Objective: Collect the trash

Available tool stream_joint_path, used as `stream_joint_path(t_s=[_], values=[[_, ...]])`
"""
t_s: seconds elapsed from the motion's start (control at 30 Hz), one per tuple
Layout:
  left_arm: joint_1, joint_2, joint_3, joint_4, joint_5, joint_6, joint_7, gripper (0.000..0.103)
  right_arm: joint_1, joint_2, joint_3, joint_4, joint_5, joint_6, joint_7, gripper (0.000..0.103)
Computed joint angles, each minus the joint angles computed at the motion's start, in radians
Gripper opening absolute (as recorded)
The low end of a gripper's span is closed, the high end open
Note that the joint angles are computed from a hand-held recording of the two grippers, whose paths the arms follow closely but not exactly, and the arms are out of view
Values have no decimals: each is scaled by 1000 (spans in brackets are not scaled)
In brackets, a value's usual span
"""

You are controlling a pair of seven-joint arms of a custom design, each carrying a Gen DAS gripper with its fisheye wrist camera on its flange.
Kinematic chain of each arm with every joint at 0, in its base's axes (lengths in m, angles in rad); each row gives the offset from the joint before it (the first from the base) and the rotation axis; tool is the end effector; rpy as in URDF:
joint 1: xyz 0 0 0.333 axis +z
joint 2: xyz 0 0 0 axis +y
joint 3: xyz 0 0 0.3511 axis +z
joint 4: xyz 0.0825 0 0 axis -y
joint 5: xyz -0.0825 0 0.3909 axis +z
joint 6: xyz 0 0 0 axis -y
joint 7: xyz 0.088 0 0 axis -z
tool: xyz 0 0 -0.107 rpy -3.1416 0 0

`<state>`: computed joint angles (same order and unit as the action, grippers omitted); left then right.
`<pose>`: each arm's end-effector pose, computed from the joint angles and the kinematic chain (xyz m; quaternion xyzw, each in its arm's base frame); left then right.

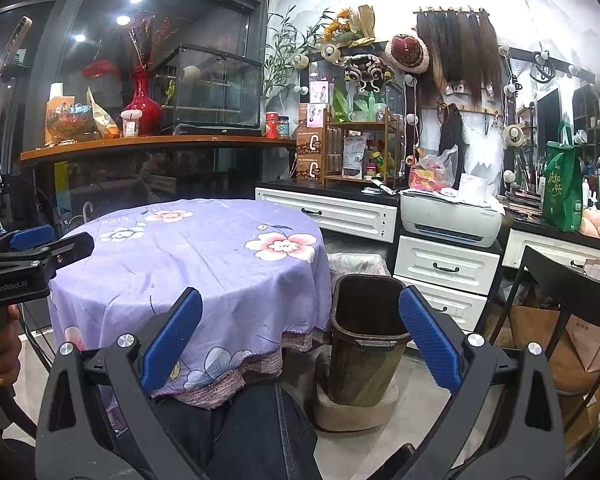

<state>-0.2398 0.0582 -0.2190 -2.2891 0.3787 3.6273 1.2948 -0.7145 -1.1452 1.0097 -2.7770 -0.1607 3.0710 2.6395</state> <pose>0.4828 -0.2884 0.5122 -0.3637 0.7219 -0.5278 0.2609 0.3415 0.1759 0.4978 -0.4201 0.6680 -0.5252 0.3185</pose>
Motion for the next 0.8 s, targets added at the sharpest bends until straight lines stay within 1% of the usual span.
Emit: stream_joint_path(t_s=[0.53, 0.6, 0.67, 0.8], values=[[-4, -2, -3, -6, -6, -7, 8, 98, -3, 3, 7, 1, 0, 3, 5, 97], [-18, -5, -3, -12, -56, -13, 53, 98, -2, 5, 6, 1, 0, 3, 5, 97], [-25, -5, -4, -13, -79, -12, 77, 98, -2, 7, 10, -2, 1, 8, 7, 97], [-22, -6, -6, -16, -65, -3, 69, 98, -5, 9, 13, -1, 1, 10, 6, 97]])
